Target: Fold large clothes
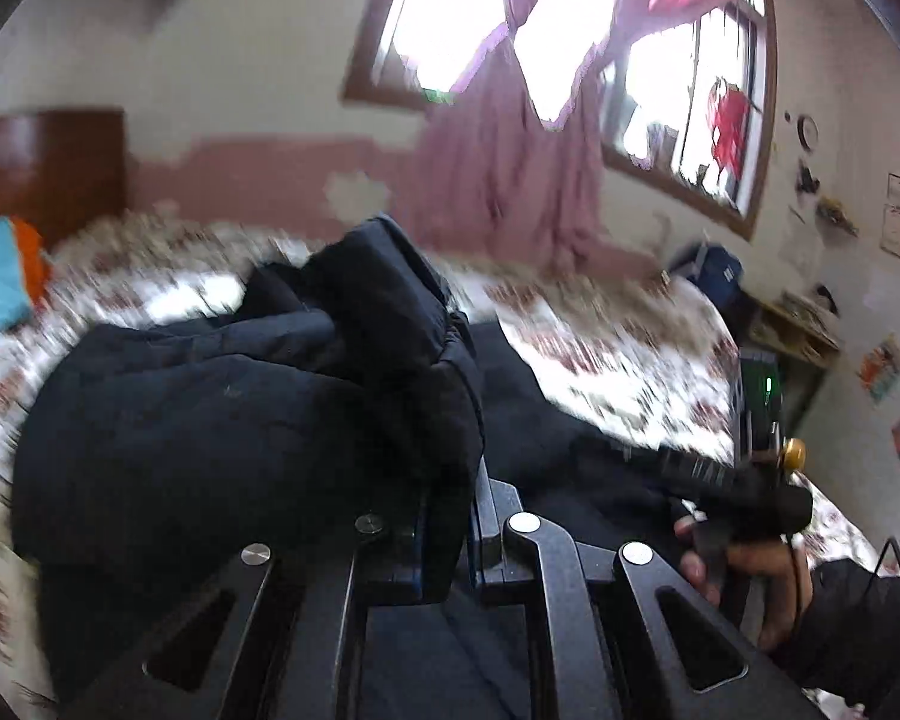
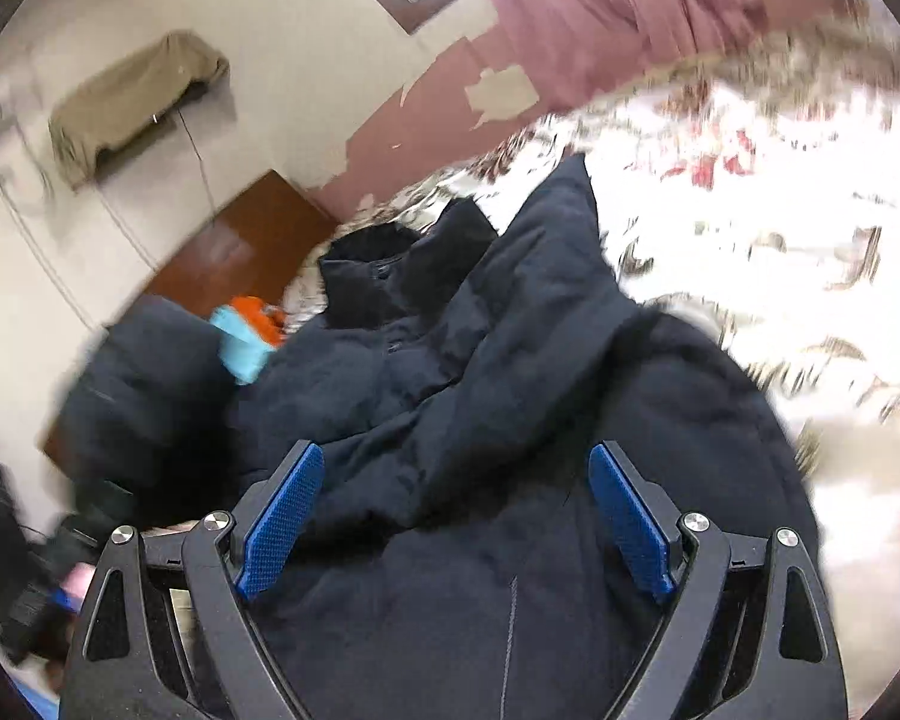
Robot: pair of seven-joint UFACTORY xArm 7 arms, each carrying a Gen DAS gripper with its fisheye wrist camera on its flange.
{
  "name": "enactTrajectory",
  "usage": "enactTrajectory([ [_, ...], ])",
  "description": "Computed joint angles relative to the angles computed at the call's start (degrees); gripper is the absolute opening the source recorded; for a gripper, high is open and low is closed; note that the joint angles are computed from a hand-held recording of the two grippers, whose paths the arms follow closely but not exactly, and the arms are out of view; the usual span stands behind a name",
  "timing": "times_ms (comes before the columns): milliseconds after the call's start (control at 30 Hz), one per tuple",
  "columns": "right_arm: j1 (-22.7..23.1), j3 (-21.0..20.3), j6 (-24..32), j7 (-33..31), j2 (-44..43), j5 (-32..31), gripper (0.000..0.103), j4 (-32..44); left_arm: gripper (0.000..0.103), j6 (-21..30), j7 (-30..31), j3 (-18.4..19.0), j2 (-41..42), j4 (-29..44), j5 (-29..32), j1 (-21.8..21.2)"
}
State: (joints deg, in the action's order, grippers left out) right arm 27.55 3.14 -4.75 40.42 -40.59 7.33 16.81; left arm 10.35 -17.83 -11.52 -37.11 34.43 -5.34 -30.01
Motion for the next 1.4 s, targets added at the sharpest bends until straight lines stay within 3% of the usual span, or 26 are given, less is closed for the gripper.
enactTrajectory([
  [100, 5.3, -4.6, -4.4, -1.8, 2.0, -0.5, 0.087, -0.9, 0.016, 2.2, 1.6, 2.6, 3.1, 0.1, -2.5, -4.2],
  [200, 14.4, -12.7, -5.7, -4.4, 3.7, -2.4, 0.087, 0.1, 0.027, 2.0, 5.4, 6.4, 3.9, -1.2, -6.4, -9.2],
  [233, 18.4, -16.4, -5.5, -5.4, 4.1, -3.0, 0.087, 0.7, 0.034, 2.0, 7.0, 7.8, 3.8, -1.8, -8.0, -11.1],
  [300, 23.2, -20.1, -4.1, -6.8, 4.3, -3.1, 0.087, 1.7, 0.061, 1.1, 9.7, 9.6, 2.6, -3.4, -10.8, -13.7],
  [333, 24.3, -20.7, -3.3, -7.6, 4.8, -2.9, 0.087, 2.4, 0.087, -0.2, 10.3, 9.8, 1.3, -4.9, -12.0, -14.4],
  [367, 24.9, -21.0, -2.4, -8.3, 5.0, -2.3, 0.087, 2.8, 0.093, -3.2, 10.6, 10.1, -0.3, -7.0, -13.4, -15.4],
  [433, 25.4, -20.9, 0.8, -9.2, 6.9, -0.8, 0.087, 4.9, 0.093, -5.2, 11.7, 12.2, -1.8, -8.2, -14.4, -18.1],
  [567, 19.7, -14.0, 9.5, -9.5, 7.8, -0.1, 0.087, 7.5, 0.094, -1.7, 8.3, 9.3, -6.5, -10.2, -13.1, -12.7],
  [700, 11.1, -4.7, 17.6, -8.0, 11.3, -2.4, 0.085, 11.9, 0.094, 4.1, 1.0, 2.6, -14.4, -13.5, -8.4, -0.4],
  [733, 8.7, -2.0, 18.9, -7.1, 11.5, -3.4, 0.079, 12.3, 0.094, 5.2, -0.3, 2.3, -16.2, -14.2, -7.5, 1.3],
  [800, 6.7, 0.7, 20.1, -7.6, 13.5, -3.5, 0.052, 14.1, 0.094, 7.5, -3.2, 2.0, -20.4, -16.0, -6.1, 4.7],
  [833, 4.4, 3.1, 21.9, -6.3, 14.2, -4.3, 0.029, 15.2, 0.094, 9.7, -4.7, 1.9, -23.1, -16.9, -5.1, 6.9],
  [933, 2.8, 4.9, 21.4, -7.8, 13.2, -2.4, 0.006, 15.0, 0.094, 14.7, -7.1, 3.0, -29.7, -19.3, -2.6, 11.5],
  [1033, -0.2, 8.1, 20.9, -8.3, 9.2, -3.3, 0.003, 14.5, 0.094, 18.0, -7.5, 5.3, -33.5, -20.5, -1.1, 14.8],
  [1133, -9.2, 15.4, 22.9, -4.7, 4.6, -10.8, 0.003, 16.8, 0.094, 18.7, -6.8, 7.0, -33.5, -20.5, -0.1, 16.9],
  [1200, -14.2, 18.1, 23.9, -2.6, 1.8, -14.8, 0.003, 18.4, 0.094, 18.4, -6.2, 7.1, -32.5, -20.0, 0.4, 17.8],
  [1400, -26.1, 20.8, 27.1, 3.3, -1.1, -22.1, 0.003, 22.7, 0.094, 14.9, -5.8, 5.1, -25.6, -16.6, 1.9, 19.7],
])
